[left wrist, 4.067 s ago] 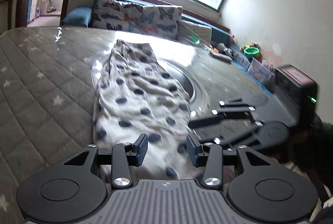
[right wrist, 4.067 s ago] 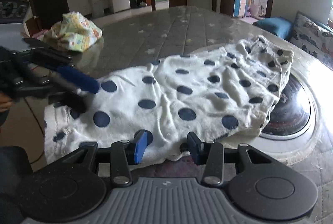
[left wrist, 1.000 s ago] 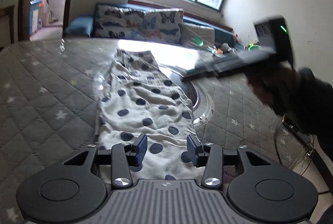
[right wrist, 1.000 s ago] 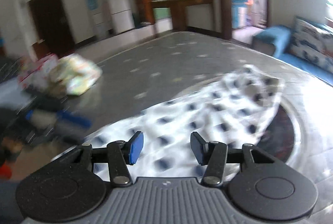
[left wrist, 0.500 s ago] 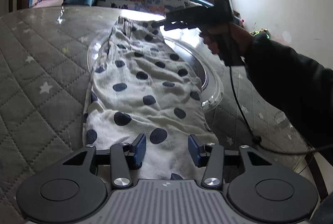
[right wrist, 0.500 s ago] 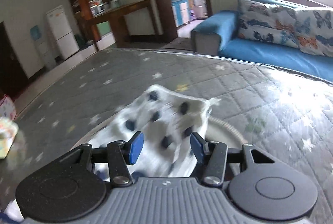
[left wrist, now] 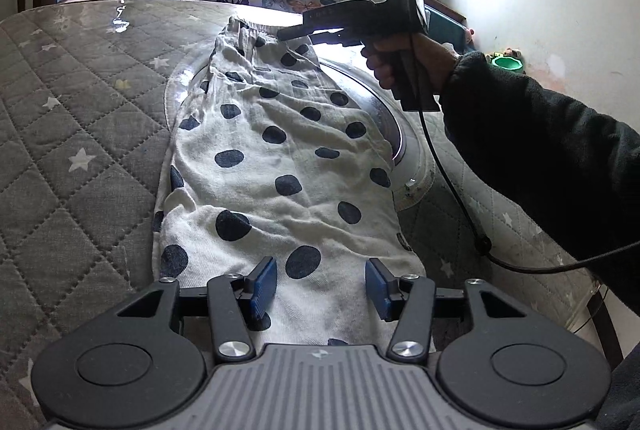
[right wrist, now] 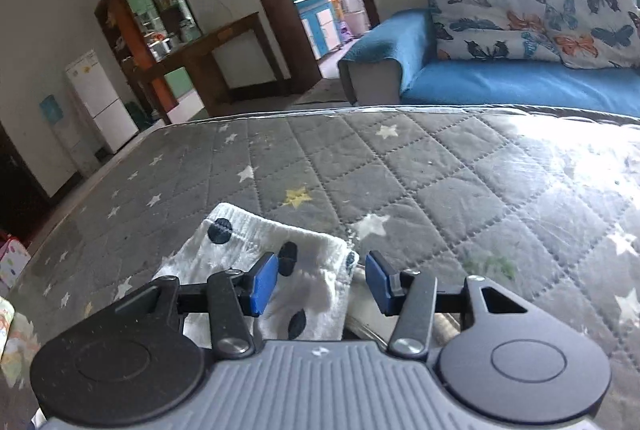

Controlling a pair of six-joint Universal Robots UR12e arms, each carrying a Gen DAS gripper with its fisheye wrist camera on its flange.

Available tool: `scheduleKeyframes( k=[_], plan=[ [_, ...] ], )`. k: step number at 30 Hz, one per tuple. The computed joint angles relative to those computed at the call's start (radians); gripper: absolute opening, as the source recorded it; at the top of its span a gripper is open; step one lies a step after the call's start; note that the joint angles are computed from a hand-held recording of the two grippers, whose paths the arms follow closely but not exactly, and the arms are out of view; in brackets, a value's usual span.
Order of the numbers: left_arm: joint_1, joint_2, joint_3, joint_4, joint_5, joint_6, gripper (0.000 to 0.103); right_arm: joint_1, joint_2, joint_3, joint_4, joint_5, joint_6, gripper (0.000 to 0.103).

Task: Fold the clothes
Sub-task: 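Grasp the waistband end with the right gripper while the left gripper holds the hem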

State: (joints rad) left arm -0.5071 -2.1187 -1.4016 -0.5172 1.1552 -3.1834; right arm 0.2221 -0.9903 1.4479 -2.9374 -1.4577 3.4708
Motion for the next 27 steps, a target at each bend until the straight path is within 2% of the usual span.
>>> scheduleKeyframes(
  k=[2,5,8,16,27],
  plan=[
    [-0.001,0.0,0.002,-0.002,0.004,-0.001,0.053,0.0,0.003,-0.005,0.001,-0.001,-0.006,0.032],
    [-0.003,0.003,-0.001,0.0,0.011,-0.002,0.053,-0.006,0.007,-0.007,-0.003,0.016,0.013,0.017],
    [-0.003,0.008,-0.007,0.01,0.016,-0.007,0.054,-0.008,0.008,-0.005,-0.02,0.032,0.041,0.013],
    [0.001,0.04,-0.051,0.069,0.029,-0.01,0.058,0.015,-0.026,0.019,-0.092,0.05,0.03,0.012],
    [0.009,0.076,-0.11,0.085,0.051,-0.038,0.058,0.075,-0.094,0.063,-0.072,0.071,-0.07,0.012]
  ],
)
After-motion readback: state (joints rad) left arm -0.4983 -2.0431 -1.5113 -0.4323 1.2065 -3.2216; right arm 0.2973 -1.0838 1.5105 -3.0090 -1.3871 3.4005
